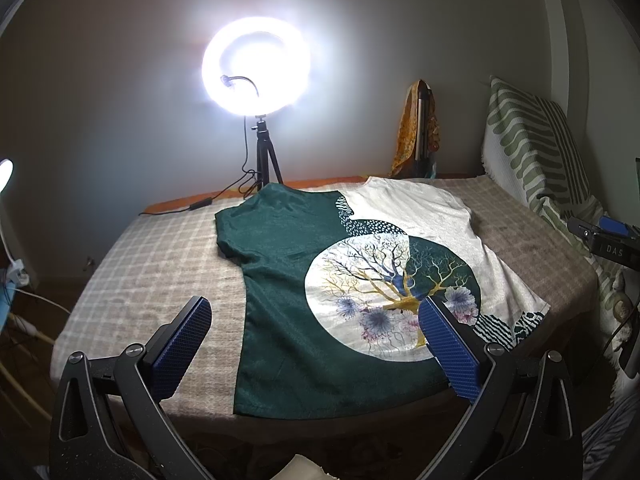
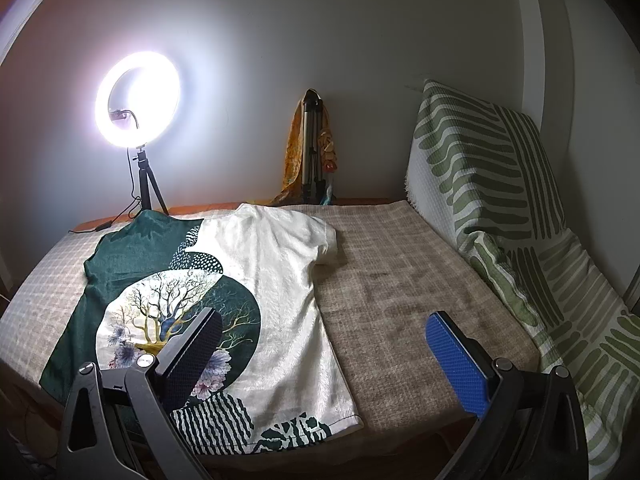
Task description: Fold small clothes
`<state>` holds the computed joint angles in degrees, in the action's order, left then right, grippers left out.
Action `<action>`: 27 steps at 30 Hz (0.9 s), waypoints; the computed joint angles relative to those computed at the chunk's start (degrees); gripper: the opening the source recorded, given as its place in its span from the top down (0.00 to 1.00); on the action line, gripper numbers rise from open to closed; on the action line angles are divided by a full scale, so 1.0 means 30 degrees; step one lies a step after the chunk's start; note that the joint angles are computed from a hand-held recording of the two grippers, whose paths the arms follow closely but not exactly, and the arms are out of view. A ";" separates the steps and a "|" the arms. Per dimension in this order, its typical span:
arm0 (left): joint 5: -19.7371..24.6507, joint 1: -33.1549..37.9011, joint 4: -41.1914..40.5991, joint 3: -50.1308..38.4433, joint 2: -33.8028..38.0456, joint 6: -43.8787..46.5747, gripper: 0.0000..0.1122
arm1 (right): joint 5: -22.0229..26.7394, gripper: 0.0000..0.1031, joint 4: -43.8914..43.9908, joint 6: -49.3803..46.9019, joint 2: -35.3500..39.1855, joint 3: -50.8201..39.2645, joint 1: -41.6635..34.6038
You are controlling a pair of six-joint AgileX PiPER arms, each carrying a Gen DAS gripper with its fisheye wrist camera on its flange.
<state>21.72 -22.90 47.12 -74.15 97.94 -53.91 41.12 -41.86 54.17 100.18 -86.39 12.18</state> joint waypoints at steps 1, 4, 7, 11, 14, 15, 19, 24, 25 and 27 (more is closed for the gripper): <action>0.0005 -0.0025 0.0074 0.0026 -0.0007 -0.0101 0.09 | -0.0005 0.00 0.0015 -0.0017 -0.0005 0.0001 -0.0006; 0.0005 -0.0045 0.0217 0.0048 -0.0009 -0.0238 0.09 | -0.0014 0.00 0.0000 0.0006 0.0024 -0.0016 0.0009; 0.0011 -0.0022 0.0083 0.0006 0.0008 -0.0114 0.09 | -0.0039 0.00 0.0019 0.0001 0.0014 0.0001 -0.0005; 0.0012 -0.0058 0.0219 0.0045 -0.0006 -0.0239 0.09 | -0.0039 0.00 0.0025 0.0010 -0.0002 0.0013 -0.0014; 0.0020 -0.0067 0.0260 0.0042 -0.0005 -0.0292 0.09 | -0.0036 0.00 0.0020 0.0033 0.0017 -0.0003 -0.0003; 0.0039 -0.0078 0.0269 0.0033 0.0001 -0.0296 0.09 | -0.0048 0.00 0.0019 0.0021 0.0008 0.0006 -0.0012; 0.0028 -0.0051 0.0148 0.0013 0.0004 -0.0180 0.09 | -0.0058 0.00 0.0052 0.0006 0.0018 -0.0006 -0.0019; 0.0025 -0.0085 0.0314 0.0061 -0.0011 -0.0337 0.09 | -0.0133 0.00 0.0059 0.0000 -0.0058 0.0118 -0.0071; 0.0015 -0.0069 0.0285 0.0049 -0.0007 -0.0296 0.09 | -0.0152 0.00 0.0060 -0.0006 -0.0087 0.0155 -0.0086; 0.0030 -0.0087 0.0316 0.0062 -0.0009 -0.0352 0.09 | -0.0182 0.00 0.0038 0.0018 -0.0118 0.0214 -0.0101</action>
